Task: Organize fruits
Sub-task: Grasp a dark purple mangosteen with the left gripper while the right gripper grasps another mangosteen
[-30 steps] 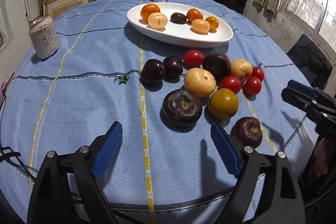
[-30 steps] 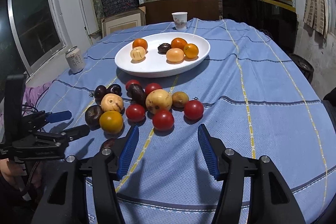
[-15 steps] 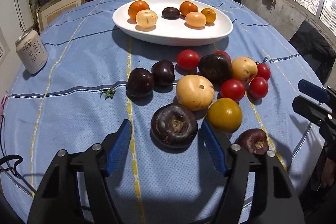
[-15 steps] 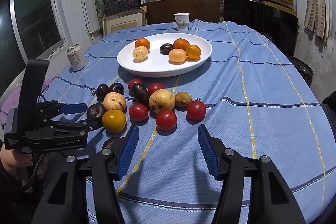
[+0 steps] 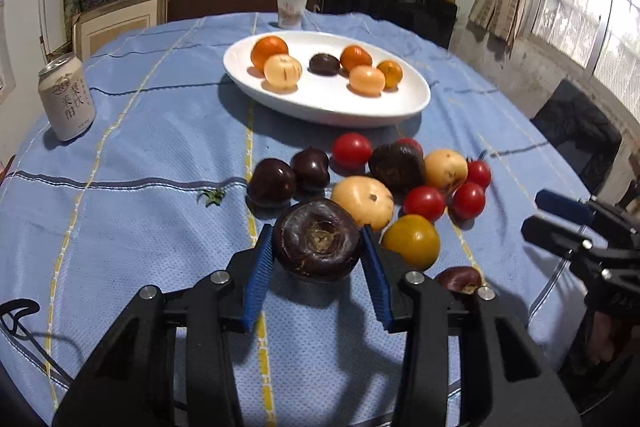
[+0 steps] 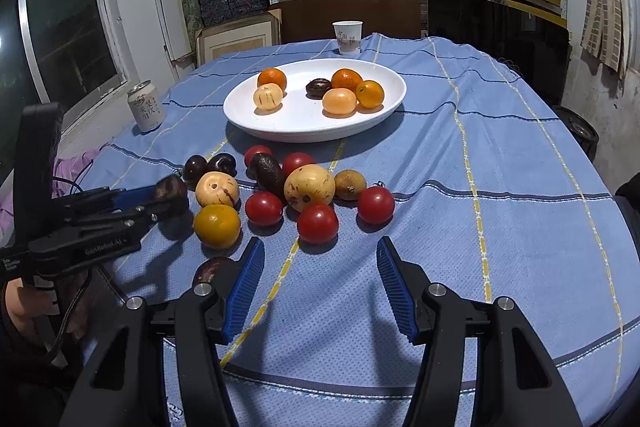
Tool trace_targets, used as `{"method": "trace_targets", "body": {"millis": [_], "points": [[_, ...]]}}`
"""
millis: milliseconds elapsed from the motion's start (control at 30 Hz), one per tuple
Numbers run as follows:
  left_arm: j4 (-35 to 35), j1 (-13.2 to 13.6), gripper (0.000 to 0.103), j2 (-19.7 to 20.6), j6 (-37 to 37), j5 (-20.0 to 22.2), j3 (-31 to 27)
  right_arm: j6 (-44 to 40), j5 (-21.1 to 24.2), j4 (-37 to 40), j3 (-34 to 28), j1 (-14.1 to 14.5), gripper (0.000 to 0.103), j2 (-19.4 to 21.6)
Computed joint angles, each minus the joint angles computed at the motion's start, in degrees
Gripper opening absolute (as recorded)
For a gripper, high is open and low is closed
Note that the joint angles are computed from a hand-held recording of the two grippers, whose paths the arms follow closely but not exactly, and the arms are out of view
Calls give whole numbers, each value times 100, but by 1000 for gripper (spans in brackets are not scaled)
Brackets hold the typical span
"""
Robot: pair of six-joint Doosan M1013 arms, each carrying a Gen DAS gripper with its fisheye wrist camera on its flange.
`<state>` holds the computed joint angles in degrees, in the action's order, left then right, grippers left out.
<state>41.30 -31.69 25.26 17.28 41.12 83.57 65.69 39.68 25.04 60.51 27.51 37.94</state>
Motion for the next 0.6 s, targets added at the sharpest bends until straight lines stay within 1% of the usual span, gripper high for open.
{"method": "trace_targets", "body": {"millis": [100,167,233,367,600], "points": [[9,10,42,-12,-70,-35,16,-354,213,351,-27,-15,59,18],[-46,15,42,-11,-10,-47,8,-933,650,903,-104,-49,59,69],[-59,15,42,-8,9,-41,0,-1295,955,1099,-153,-35,59,106],[-103,16,42,-20,40,-60,26,-1405,1226,1043,-261,27,59,177],[-101,11,42,-13,36,-30,16,-1170,1225,534,-402,183,59,285]]}}
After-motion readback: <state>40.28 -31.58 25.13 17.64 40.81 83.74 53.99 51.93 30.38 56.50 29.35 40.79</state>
